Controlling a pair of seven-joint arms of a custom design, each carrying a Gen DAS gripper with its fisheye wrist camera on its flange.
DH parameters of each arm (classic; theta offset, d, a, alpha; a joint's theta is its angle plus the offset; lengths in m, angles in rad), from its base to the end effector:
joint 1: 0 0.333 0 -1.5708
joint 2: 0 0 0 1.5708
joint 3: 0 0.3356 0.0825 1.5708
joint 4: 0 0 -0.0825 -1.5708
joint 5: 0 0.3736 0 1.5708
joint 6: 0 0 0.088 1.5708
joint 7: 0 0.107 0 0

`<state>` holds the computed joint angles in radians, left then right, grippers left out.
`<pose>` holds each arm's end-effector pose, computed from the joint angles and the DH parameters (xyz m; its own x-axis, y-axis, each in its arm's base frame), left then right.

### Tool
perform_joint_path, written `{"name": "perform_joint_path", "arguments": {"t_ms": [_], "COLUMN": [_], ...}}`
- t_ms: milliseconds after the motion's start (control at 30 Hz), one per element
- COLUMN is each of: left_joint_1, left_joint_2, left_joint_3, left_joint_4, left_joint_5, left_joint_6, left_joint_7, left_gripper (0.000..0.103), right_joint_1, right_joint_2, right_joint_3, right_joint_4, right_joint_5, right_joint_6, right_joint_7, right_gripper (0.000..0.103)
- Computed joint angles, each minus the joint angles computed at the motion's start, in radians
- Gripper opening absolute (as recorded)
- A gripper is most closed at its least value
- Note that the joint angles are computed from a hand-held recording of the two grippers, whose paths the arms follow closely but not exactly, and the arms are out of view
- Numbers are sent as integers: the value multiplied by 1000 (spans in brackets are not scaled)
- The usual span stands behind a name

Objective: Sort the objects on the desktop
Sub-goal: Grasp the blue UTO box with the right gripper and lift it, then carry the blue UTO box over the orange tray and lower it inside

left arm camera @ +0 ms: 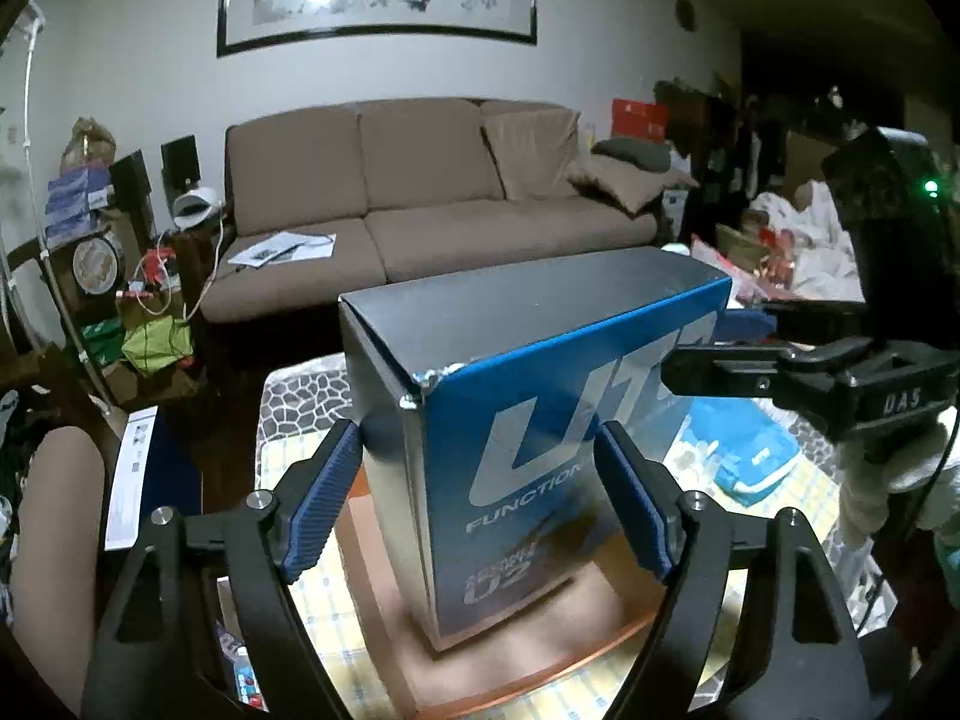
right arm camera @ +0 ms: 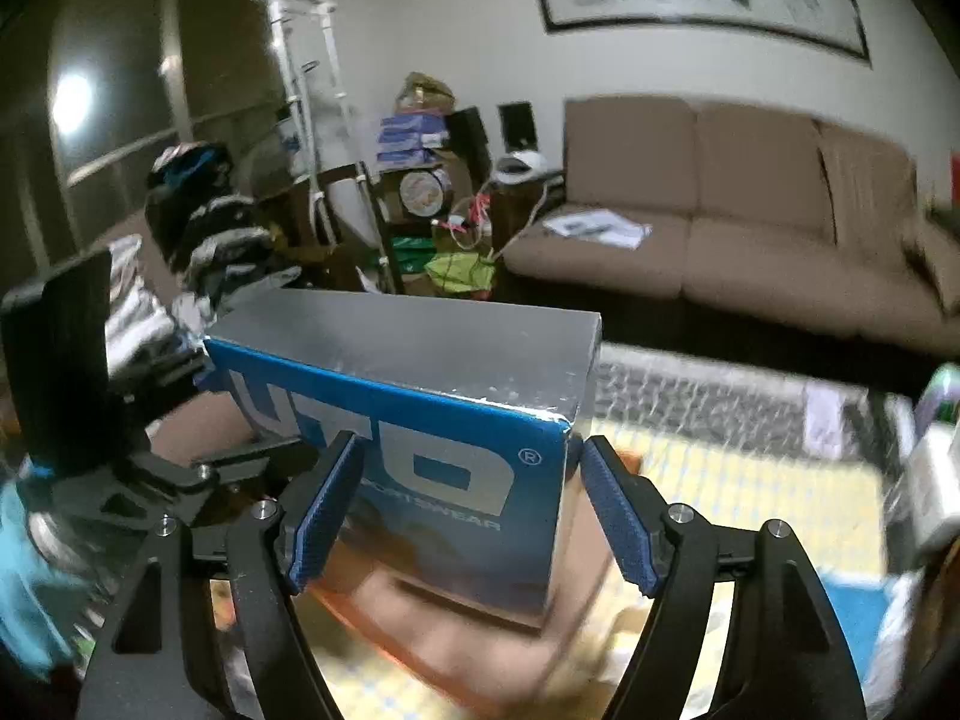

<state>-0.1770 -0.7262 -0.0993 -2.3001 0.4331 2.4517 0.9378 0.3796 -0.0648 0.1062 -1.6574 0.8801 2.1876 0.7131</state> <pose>0.3348 -0.1121 0.7177 0.1347 -0.9908 0.0127 -0.5566 -0.0863 -0.8263 0.4891 0.2928 0.7211 0.8938 -0.3827 -0.2340 -0.3966 -0.4306 -0.8107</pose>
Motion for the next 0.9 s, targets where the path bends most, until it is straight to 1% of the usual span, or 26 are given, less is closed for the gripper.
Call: {"name": "perform_joint_path", "arguments": {"t_ms": [100, 167, 300, 333, 367, 467, 567, 667, 767, 900], "left_joint_1": [-9, -16, -18, -18, -17, -17, -15, -5, 1, 21], "left_joint_2": [15, 23, 39, 47, 51, 69, 80, 89, 100, 110], "left_joint_3": [10, 28, 41, 43, 39, 49, 54, 54, 72, 82], "left_joint_4": [-12, -29, -63, -71, -76, -95, -112, -118, -120, -135], "left_joint_5": [-9, -25, -53, -57, -61, -78, -95, -98, -111, -125], "left_joint_6": [18, 34, 58, 64, 64, 81, 100, 117, 140, 176], "left_joint_7": [9, 18, 17, 20, 18, 20, 14, 10, 11, -8], "left_gripper": [78, 78, 78, 78, 78, 78, 78, 78, 78, 78], "right_joint_1": [-9, -14, -11, -14, -14, -15, -19, -19, -17, -10], "right_joint_2": [26, 44, 67, 75, 81, 98, 106, 123, 136, 160], "right_joint_3": [-8, -7, 5, 4, 5, 8, 9, 11, 15, 24], "right_joint_4": [14, 23, 17, 18, 12, -1, -16, -4, 6, 25], "right_joint_5": [23, 15, -28, -34, -42, -64, -57, -65, -62, -64], "right_joint_6": [-43, -62, -62, -74, -76, -77, -70, -74, -66, -52], "right_joint_7": [59, 86, 123, 125, 130, 140, 133, 140, 140, 153], "right_gripper": [77, 77, 77, 77, 77, 77, 77, 77, 77, 77]}}
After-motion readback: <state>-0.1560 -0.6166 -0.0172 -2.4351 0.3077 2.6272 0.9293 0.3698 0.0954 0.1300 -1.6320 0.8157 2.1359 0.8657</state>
